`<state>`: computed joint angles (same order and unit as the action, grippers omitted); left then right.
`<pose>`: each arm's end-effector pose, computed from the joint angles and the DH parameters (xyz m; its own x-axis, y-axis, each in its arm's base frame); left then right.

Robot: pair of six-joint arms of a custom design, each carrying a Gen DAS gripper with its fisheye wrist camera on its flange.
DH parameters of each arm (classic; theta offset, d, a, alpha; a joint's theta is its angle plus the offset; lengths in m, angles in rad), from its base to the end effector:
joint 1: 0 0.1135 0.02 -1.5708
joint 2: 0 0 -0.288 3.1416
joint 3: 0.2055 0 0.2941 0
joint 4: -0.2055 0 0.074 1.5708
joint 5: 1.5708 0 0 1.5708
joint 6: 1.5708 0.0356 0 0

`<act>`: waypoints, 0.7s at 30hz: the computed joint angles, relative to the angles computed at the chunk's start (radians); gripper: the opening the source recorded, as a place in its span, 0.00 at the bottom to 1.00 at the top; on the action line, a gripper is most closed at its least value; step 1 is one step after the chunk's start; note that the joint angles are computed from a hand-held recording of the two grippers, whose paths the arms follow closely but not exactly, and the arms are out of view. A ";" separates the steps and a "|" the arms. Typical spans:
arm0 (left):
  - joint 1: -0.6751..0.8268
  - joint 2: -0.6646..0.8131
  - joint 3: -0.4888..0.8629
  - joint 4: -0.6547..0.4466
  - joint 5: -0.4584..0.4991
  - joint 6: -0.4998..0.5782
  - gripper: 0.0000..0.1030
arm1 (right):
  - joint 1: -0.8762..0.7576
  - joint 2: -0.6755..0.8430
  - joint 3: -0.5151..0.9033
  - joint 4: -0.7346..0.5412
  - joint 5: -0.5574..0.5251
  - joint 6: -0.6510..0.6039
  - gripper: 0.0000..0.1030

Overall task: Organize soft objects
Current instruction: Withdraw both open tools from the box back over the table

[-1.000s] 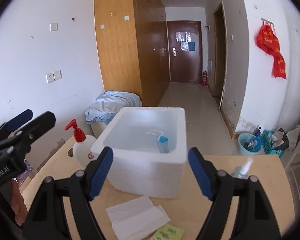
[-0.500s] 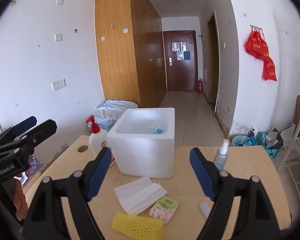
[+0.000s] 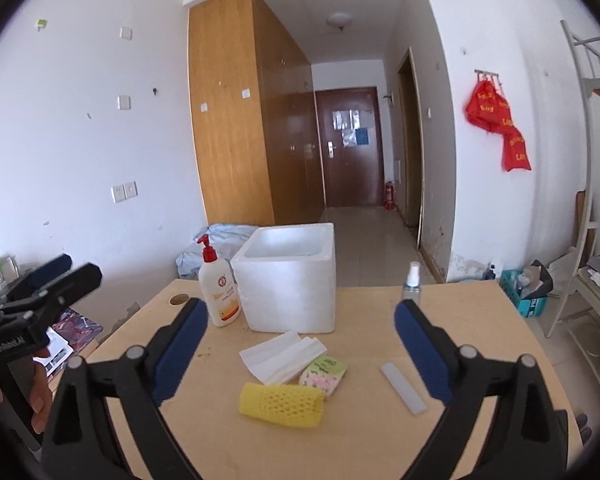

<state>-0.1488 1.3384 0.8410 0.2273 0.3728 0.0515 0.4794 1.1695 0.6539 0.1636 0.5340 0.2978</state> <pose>0.3329 -0.0630 0.2805 -0.2385 0.0842 -0.9675 0.4982 0.8658 -0.0474 0.2619 0.1157 0.2528 -0.2846 0.1367 -0.9489 0.1155 0.9875 0.1077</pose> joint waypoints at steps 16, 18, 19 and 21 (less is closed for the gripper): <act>0.004 -0.069 -0.155 0.056 0.062 0.013 1.00 | 0.109 -0.079 -0.128 0.000 0.148 0.080 1.00; -0.005 -0.057 -0.162 0.062 0.055 0.023 1.00 | 0.107 -0.071 -0.138 0.006 0.155 0.081 1.00; -0.011 -0.046 -0.162 0.064 0.054 0.026 1.00 | 0.099 -0.059 -0.139 0.007 0.149 0.083 1.00; -0.018 -0.025 -0.164 0.070 0.059 0.032 1.00 | 0.087 -0.052 -0.145 0.008 0.137 0.091 1.00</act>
<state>-0.1665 1.3130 0.6774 0.2971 0.4322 0.0840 0.5662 1.1173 0.5091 0.1717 0.6707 0.3885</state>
